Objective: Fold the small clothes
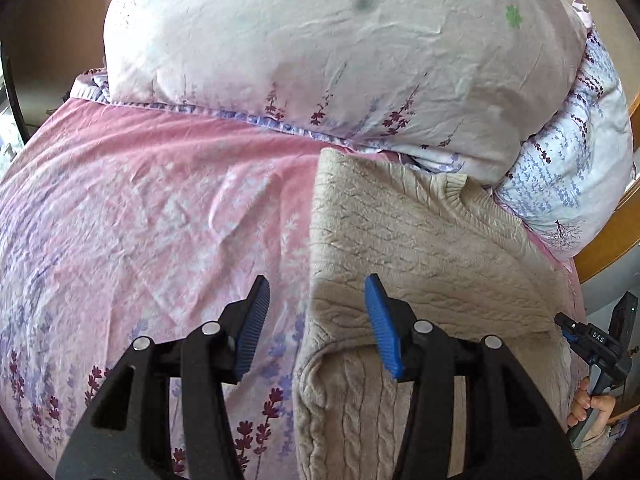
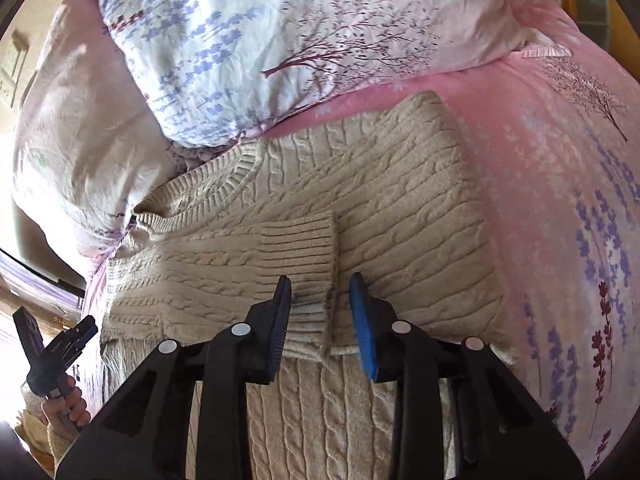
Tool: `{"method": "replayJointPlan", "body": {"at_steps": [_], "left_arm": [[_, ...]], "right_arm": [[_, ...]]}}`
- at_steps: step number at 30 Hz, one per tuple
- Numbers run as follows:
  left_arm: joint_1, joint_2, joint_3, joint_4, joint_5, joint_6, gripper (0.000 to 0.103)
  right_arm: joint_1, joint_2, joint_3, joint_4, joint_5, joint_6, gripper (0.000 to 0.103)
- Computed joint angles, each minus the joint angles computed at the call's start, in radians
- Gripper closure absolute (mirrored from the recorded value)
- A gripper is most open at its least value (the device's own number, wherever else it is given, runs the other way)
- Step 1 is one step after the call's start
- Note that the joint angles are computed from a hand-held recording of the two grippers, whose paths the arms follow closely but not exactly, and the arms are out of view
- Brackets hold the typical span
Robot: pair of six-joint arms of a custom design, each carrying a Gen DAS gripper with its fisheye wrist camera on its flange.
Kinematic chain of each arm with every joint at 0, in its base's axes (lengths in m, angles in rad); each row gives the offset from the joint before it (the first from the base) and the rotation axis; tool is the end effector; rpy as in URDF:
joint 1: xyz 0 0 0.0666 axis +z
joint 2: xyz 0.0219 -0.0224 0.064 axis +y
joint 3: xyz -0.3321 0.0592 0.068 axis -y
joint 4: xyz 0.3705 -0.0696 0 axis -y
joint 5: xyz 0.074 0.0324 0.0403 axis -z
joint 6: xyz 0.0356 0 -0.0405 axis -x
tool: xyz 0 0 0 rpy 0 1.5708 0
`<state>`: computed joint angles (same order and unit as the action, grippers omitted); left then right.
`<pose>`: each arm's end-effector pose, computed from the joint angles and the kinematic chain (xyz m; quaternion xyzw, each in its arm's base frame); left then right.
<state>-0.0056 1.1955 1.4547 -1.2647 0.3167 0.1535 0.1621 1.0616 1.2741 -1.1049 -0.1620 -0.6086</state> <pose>0.3791 -0.0136 0.4683 -0.0262 0.9490 -0.1728 0.2625 0.3444 0.0617 0.4468 0.1818 0.9226 0.1954 0.2786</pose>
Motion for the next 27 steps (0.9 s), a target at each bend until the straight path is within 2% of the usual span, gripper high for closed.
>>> {"method": "replayJointPlan", "body": {"at_steps": [2,3,4,5,6,8,11,13,14,17,18,19,21,22,24,27], "left_arm": [[0.008,-0.007,-0.006,-0.013,0.042,-0.020,0.054],[0.006,-0.003,-0.004,-0.021,0.053,-0.028,0.055],[-0.011,-0.004,-0.003,-0.027,0.046,-0.027,0.056],[-0.034,0.002,-0.001,-0.028,0.030,-0.020,0.057],[-0.041,0.004,-0.002,-0.032,0.021,-0.023,0.058],[-0.063,-0.004,-0.017,-0.011,-0.010,-0.009,0.059],[-0.066,-0.004,-0.020,-0.005,-0.012,-0.003,0.061],[-0.065,-0.005,-0.021,-0.003,-0.011,-0.004,0.062],[-0.064,-0.006,-0.022,-0.002,-0.009,-0.005,0.062],[-0.062,-0.006,-0.022,-0.004,-0.008,-0.008,0.062],[-0.061,-0.007,-0.023,-0.004,-0.008,-0.008,0.062],[-0.060,-0.009,-0.024,-0.004,-0.006,-0.008,0.062],[-0.058,-0.012,-0.025,-0.005,-0.003,-0.008,0.062],[-0.058,-0.012,-0.025,-0.006,-0.003,-0.006,0.062],[-0.061,-0.013,-0.025,-0.005,-0.006,-0.003,0.062],[-0.059,-0.013,-0.025,-0.002,-0.006,-0.004,0.062]], "right_arm": [[0.011,0.005,0.007,-0.007,-0.004,0.012,0.070],[0.019,0.014,0.018,-0.017,0.007,0.023,0.074],[0.027,0.022,0.028,-0.025,0.021,0.038,0.078],[0.037,0.032,0.039,-0.028,0.039,0.057,0.092],[0.044,0.040,0.048,-0.022,0.048,0.076,0.094],[0.075,0.033,0.069,0.007,0.147,0.105,0.095],[0.112,-0.042,0.054,0.142,0.274,0.163,0.095],[0.133,-0.037,0.064,0.146,0.358,0.186,0.095],[0.128,-0.012,0.075,0.106,0.369,0.191,0.095],[0.074,0.081,0.093,-0.031,0.294,0.159,0.092],[0.060,0.091,0.089,-0.054,0.267,0.139,0.090],[0.057,0.066,0.069,-0.026,0.264,0.125,0.088],[0.075,0.028,0.063,0.003,0.322,0.114,0.071],[0.079,0.004,0.053,0.031,0.318,0.116,0.068],[0.083,-0.024,0.039,0.068,0.274,0.130,0.064],[0.073,0.021,0.053,0.031,0.147,0.148,0.064]]}}
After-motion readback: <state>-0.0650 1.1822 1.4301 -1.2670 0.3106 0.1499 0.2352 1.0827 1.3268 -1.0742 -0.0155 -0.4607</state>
